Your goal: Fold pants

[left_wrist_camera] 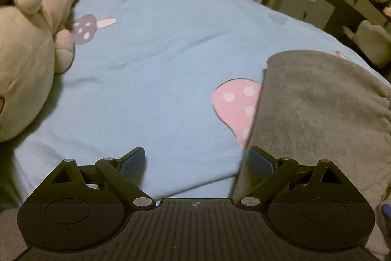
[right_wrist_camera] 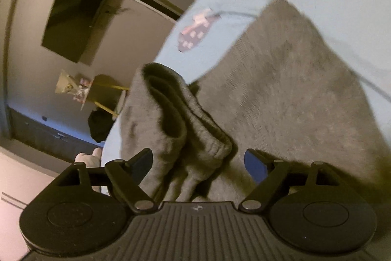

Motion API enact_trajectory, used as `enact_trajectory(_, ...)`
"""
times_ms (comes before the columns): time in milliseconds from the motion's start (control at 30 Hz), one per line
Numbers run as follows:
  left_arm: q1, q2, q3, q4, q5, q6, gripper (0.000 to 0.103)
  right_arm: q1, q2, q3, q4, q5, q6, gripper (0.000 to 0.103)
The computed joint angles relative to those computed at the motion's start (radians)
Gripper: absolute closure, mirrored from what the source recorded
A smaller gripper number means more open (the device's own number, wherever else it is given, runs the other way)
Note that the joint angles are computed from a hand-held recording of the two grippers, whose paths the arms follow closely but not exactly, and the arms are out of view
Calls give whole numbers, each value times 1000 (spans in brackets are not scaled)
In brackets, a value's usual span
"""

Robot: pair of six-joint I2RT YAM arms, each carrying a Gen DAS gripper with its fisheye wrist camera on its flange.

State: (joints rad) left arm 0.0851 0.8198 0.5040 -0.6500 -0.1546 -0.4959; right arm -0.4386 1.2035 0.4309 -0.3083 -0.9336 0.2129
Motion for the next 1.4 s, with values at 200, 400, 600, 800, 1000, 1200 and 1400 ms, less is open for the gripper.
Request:
enact_trajectory(200,70,42,-12,43,97,-2,8,99,46,-37,219,19,192,11)
enact_trajectory(400,81,8,-27,46,133,23,9,135,113,4,256,23,208,21)
enact_trajectory(600,116,4,-31,50,186,24,9,86,161,11,244,-40,155,26)
enact_trajectory(800,113,8,-32,56,195,25,9,164,161,31,256,23,188,12)
enact_trajectory(1000,139,-2,-38,60,231,22,9,156,120,-3,281,42,197,29)
enact_trajectory(1200,151,-1,-39,63,244,26,9,115,62,-45,296,1,224,37)
enact_trajectory(1400,189,-6,-47,67,306,48,9,46,131,53,79,-56,64,33)
